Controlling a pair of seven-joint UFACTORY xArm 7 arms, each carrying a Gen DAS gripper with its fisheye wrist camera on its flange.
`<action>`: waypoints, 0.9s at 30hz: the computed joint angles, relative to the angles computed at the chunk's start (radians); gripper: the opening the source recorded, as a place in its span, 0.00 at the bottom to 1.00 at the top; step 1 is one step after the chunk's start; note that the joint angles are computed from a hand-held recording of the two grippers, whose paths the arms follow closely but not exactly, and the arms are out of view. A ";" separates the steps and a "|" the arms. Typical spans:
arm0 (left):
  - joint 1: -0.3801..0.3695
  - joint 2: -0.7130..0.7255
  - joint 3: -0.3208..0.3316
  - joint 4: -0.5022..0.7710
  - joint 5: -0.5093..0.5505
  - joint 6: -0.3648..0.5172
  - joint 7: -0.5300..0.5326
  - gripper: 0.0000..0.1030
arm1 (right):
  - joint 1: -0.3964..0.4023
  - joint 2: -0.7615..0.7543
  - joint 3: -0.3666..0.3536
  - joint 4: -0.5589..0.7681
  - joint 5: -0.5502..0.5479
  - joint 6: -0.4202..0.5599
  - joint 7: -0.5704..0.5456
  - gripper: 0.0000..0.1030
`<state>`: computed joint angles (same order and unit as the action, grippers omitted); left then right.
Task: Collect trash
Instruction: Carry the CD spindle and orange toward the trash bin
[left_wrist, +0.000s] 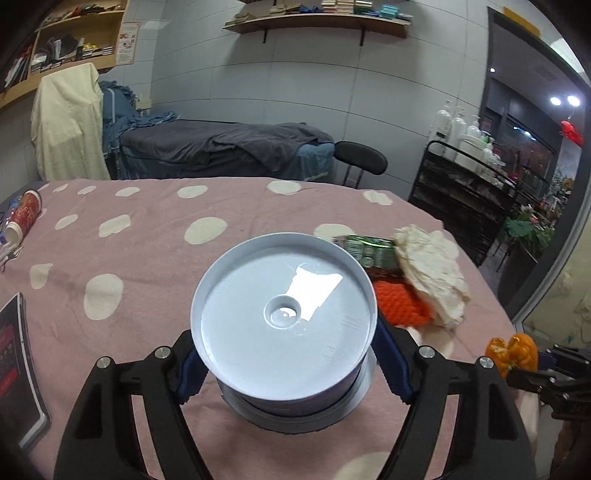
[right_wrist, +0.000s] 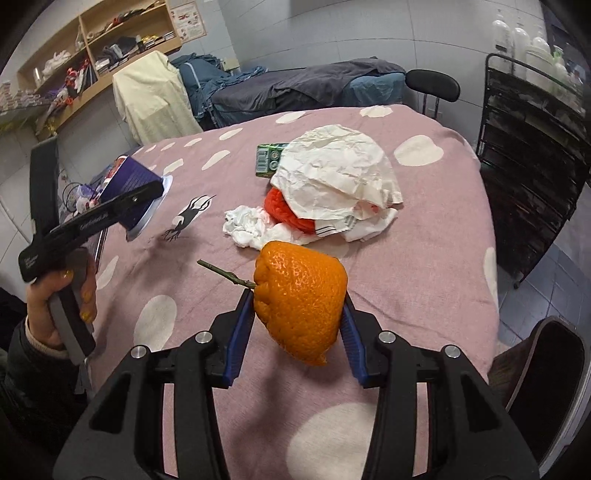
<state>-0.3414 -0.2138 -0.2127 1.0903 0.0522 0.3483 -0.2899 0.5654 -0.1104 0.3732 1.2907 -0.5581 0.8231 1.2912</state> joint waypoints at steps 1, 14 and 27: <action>-0.021 -0.004 0.000 -0.003 -0.023 -0.007 0.021 0.73 | -0.002 -0.021 -0.001 -0.018 -0.003 0.009 0.018 0.44; -0.243 0.154 -0.063 0.154 -0.268 -0.030 0.293 0.73 | -0.144 -0.434 0.062 -0.371 0.126 0.169 0.175 0.44; -0.340 0.410 -0.154 0.446 -0.280 0.063 0.407 0.73 | -0.203 -0.752 -0.001 -0.784 0.408 0.182 0.204 0.30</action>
<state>-0.6814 0.1962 -0.3668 1.5366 -0.2275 0.4111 0.1176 0.3625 -0.8624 0.3724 0.5067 -0.1505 1.0048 1.4952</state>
